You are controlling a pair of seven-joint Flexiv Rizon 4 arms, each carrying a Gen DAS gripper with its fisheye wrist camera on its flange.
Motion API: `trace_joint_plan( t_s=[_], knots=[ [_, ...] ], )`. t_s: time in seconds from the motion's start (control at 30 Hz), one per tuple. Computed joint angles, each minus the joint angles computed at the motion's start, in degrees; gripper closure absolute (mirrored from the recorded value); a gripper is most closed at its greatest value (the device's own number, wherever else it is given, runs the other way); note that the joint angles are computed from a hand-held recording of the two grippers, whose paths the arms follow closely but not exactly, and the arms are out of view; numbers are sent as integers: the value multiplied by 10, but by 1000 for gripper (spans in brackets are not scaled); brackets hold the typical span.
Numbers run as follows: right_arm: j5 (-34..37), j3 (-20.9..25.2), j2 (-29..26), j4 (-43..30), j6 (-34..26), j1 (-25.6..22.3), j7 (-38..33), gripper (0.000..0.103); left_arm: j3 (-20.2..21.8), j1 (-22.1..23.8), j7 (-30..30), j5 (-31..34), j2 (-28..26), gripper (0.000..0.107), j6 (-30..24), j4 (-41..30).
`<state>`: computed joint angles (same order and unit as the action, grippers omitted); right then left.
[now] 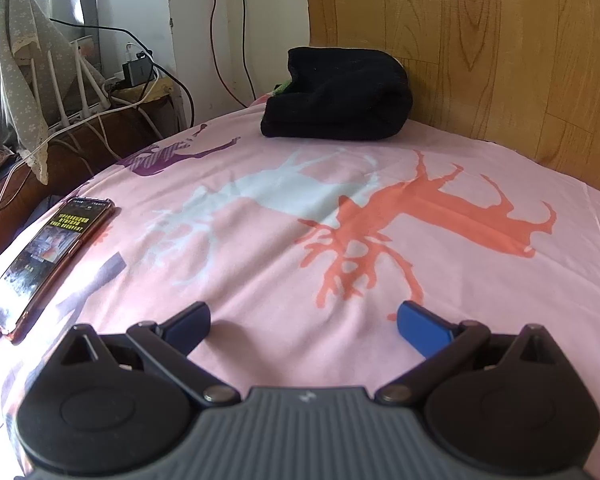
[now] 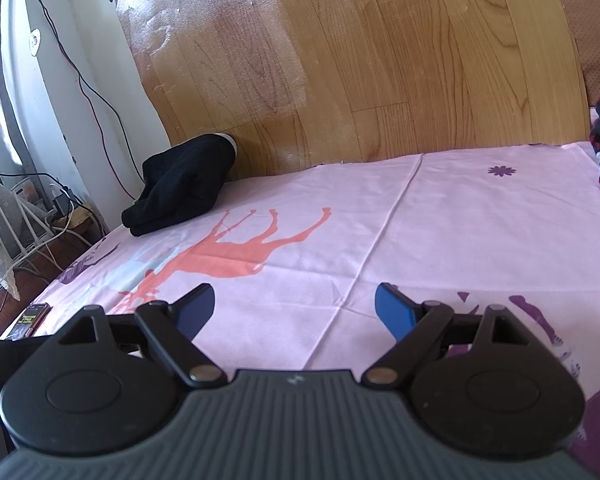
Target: Fold small clothes
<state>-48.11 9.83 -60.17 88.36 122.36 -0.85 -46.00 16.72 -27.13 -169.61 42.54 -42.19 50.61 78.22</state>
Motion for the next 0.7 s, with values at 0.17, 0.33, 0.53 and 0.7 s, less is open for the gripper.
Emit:
trace_joint_plan(
  t_s=[0.17,0.33,0.53,0.7],
  knots=[
    [0,-1,0,0,0,1,1,14,1,-3,2,5,-1,4,-6,-3],
    [2,-2,0,0,1,1,0,14,-2,-1,13,10,-1,4,-3,-4],
    [1,-2,0,0,1,1,1,14,-2,1,14,9,1,4,6,0],
    [2,-3,0,0,2,2,1,14,1,-2,11,12,1,4,8,1]
  ],
)
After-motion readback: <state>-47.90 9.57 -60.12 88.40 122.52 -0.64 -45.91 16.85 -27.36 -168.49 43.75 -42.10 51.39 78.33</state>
